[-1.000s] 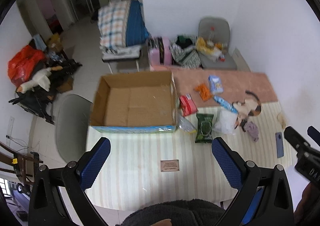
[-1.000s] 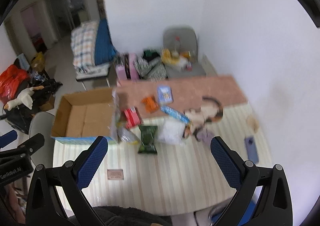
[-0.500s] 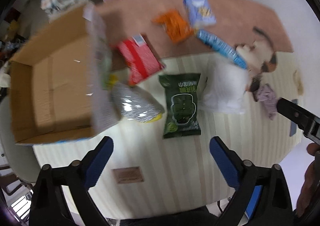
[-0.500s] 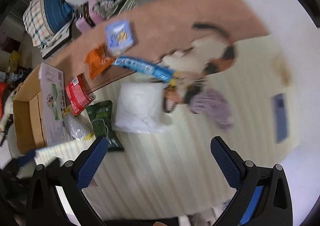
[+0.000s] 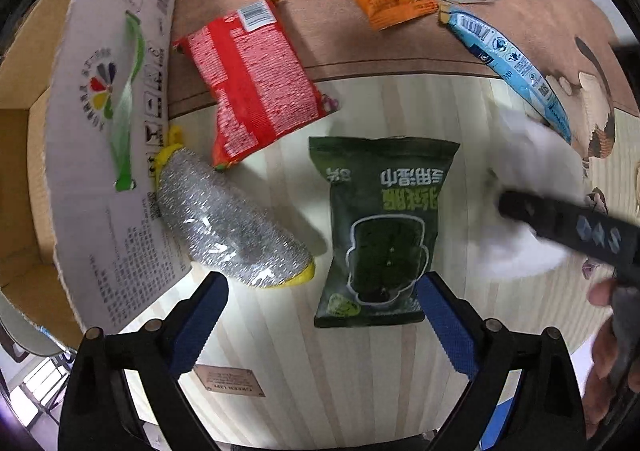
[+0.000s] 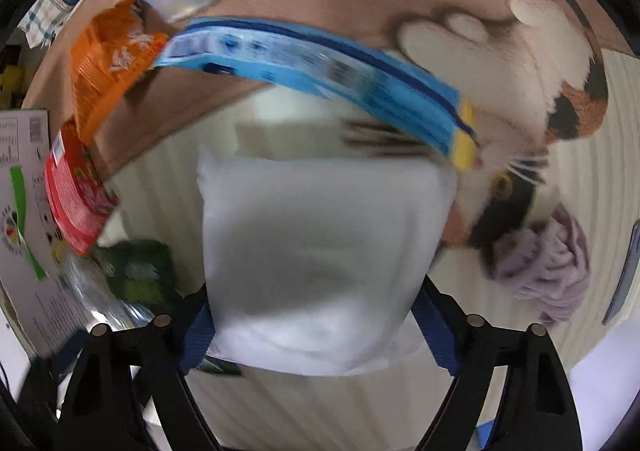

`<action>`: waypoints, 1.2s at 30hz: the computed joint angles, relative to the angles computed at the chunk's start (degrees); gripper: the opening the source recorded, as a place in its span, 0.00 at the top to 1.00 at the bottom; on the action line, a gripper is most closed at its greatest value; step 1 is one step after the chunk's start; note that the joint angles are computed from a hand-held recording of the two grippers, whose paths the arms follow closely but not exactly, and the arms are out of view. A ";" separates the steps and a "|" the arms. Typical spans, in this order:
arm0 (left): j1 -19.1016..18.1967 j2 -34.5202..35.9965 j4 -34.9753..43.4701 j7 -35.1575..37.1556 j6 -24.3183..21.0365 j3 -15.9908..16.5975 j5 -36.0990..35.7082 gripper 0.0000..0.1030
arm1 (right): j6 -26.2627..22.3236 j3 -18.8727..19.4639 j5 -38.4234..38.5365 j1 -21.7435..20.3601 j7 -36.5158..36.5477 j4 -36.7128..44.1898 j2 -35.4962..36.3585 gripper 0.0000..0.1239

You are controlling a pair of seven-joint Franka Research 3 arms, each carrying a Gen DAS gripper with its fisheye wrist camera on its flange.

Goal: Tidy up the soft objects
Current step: 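Grasp the green wet-wipe pack with the left gripper while the right grasps the white tissue pack, then lower both packs into the cardboard box and open both grippers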

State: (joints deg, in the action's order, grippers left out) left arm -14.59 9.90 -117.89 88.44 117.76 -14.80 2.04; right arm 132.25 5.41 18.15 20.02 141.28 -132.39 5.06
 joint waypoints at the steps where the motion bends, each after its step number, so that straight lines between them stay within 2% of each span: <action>1: -0.03 0.58 0.52 0.37 -0.07 -0.15 -0.46 0.06 | -0.71 0.01 1.86 -0.39 -2.14 -1.68 -1.50 0.31; 4: -0.51 3.54 2.63 0.69 -0.70 -0.72 -1.21 0.06 | -1.77 0.05 2.47 -0.53 -2.78 -5.47 -4.25 0.31; 6: -0.80 5.35 3.72 0.71 -0.79 -0.99 -1.31 0.09 | -0.73 0.25 4.38 -0.50 -4.11 -7.25 -5.20 0.31; 8: -1.21 6.76 4.83 0.79 -1.53 -1.29 -0.86 0.37 | 0.66 0.44 5.53 -0.38 -4.71 -8.01 -4.95 0.31; 11: -2.34 9.56 8.42 0.25 -5.01 -1.64 0.60 0.50 | 1.81 0.67 6.48 -0.13 -4.56 -8.71 -4.48 0.31; 13: -2.96 10.12 8.20 -0.44 -4.35 -1.52 2.29 0.53 | 2.40 0.93 6.50 0.23 -3.83 -8.68 -3.78 0.30; 16: -3.13 9.18 6.94 -1.14 -3.04 -1.45 3.62 0.65 | 3.38 1.31 6.14 0.94 -1.70 -8.75 -3.24 0.33; 17: -2.92 8.60 7.30 -0.96 -4.32 -1.60 3.05 0.66 | 4.50 1.72 6.15 1.48 -0.92 -9.19 -2.87 0.37; 20: -2.43 5.35 4.95 -0.76 -2.71 -1.86 1.63 0.67 | 4.00 2.04 4.40 2.24 2.19 -10.31 -6.17 0.45; 23: -1.18 1.40 3.55 2.01 -1.89 -1.75 -1.68 0.68 | 4.31 2.76 4.46 3.07 4.10 -9.89 -8.36 0.46; 26: 0.62 -4.01 2.78 6.09 -2.27 -0.73 -6.26 0.68 | 3.44 3.97 1.38 4.14 6.77 -8.28 -11.25 0.46; 28: 1.65 -7.13 2.43 8.39 -2.60 0.55 -8.24 0.68 | 2.71 5.32 -1.33 5.19 8.86 -4.87 -11.96 0.46; 30: 3.12 -8.06 7.71 9.94 -6.52 2.35 -9.63 0.68 | 1.61 6.29 -4.22 6.14 10.44 0.40 -10.65 0.46; 34: 6.85 -6.43 17.59 12.84 -12.95 5.41 -10.15 0.68 | -2.55 6.02 -8.83 7.41 9.91 17.69 -3.34 0.46; 35: 8.18 -4.80 21.26 13.89 -14.51 6.25 -9.68 0.68 | -5.17 6.39 -9.69 7.25 10.80 22.69 -1.90 0.46; 36: 9.24 -3.74 22.94 14.34 -15.02 6.70 -9.14 0.68 | -5.58 4.91 -10.36 9.09 9.56 27.69 1.53 0.45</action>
